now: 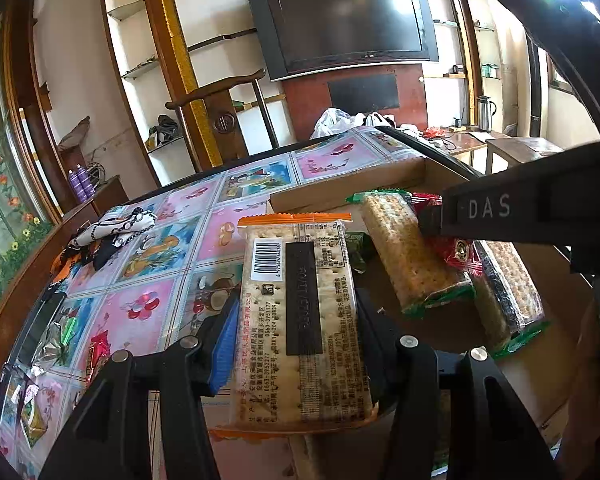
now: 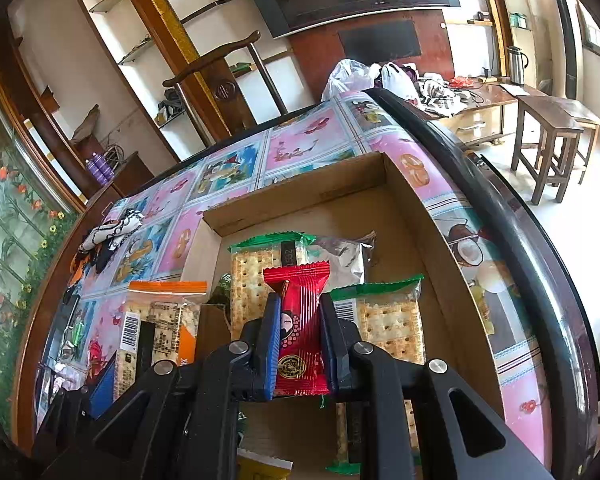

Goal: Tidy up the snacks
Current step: 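Carry the cracker pack and red candy bar over the box and lower them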

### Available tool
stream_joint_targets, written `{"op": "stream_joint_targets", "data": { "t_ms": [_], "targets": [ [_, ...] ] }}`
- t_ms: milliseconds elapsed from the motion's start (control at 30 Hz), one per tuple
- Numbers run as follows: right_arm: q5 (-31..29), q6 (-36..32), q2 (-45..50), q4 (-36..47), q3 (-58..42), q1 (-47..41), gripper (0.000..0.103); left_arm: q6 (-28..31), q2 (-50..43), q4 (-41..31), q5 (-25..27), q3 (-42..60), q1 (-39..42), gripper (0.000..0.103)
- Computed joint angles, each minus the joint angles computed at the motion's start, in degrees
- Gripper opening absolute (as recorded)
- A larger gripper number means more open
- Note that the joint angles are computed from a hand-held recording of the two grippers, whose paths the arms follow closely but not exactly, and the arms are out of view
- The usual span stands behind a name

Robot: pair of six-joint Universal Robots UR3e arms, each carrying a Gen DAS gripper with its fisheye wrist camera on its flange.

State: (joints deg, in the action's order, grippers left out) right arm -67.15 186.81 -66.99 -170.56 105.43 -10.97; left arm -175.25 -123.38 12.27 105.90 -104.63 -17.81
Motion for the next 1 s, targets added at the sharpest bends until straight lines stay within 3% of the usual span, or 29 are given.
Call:
{"op": "stream_joint_targets", "data": {
  "t_ms": [467, 1000],
  "targets": [
    [0.15, 0.04, 0.00, 0.07, 0.00, -0.02, 0.019, -0.17, -0.54, -0.70, 2.60, 0.92, -1.26, 0.053],
    [-2.16, -0.50, 0.04, -0.50, -0.33, 1.91, 0.020, 0.61, 0.14, -2.05, 0.71, 0.63, -0.47, 0.053]
  ]
}}
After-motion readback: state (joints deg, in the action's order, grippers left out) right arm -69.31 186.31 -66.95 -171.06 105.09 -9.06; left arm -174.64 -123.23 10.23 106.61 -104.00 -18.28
